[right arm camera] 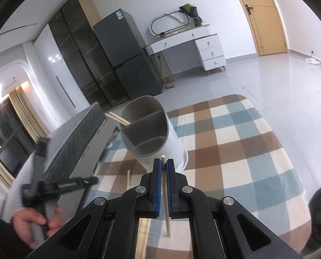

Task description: Organize utensils

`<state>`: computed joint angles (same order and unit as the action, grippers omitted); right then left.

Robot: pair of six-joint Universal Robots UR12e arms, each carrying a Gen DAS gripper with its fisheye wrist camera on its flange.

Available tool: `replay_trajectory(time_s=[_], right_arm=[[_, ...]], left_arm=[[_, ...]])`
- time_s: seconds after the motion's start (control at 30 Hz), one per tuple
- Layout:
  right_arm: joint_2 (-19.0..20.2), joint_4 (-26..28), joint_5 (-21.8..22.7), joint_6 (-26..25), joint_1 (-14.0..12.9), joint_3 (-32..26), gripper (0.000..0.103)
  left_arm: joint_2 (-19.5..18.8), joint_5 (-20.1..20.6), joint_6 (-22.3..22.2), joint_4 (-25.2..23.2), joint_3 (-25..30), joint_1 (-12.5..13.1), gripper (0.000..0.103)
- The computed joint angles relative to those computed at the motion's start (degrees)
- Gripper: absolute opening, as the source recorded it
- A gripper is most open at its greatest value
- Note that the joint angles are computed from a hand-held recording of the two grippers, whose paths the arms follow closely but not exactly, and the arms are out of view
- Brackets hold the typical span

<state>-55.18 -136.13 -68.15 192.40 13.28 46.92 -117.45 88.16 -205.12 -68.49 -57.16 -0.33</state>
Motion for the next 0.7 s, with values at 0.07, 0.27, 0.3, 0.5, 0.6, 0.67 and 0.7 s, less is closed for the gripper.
replay_trajectory(time_s=[0.07,0.27,0.3,0.5,0.6,0.67,0.7], right_arm=[[0.46,0.50,0.68,0.39,-0.03,-0.68,0.004],[1.79,1.34,1.16,0.48,-0.12,-2.58,0.004],[2.04,1.62,1.16,0.60,-0.17,-2.95,0.004],[3.30,3.35,1.23,1.95,-0.50,-4.89,0.004],[3.83,4.38,1.39,2.46,-0.62,-5.75,0.004],[4.21,4.96,1.62,3.01,-0.69,-6.40,0.004],[4.31,5.12,1.92,3.32,-0.75,-6.57,0.004]], left_arm=[[-1.60,-0.57,0.27,-2.94,2.03,0.03,0.056],[-6.27,2.95,2.27,-6.87,8.19,-0.85,0.056],[-7.18,3.51,2.53,-7.78,9.45,-0.97,0.056],[-10.78,6.35,3.01,-10.69,14.12,-1.29,0.056],[-11.03,9.13,3.21,-11.22,14.24,-1.78,0.056],[-10.98,8.63,2.05,-12.22,14.71,-1.74,0.054],[-11.24,8.52,2.07,-12.83,15.40,-1.73,0.051]])
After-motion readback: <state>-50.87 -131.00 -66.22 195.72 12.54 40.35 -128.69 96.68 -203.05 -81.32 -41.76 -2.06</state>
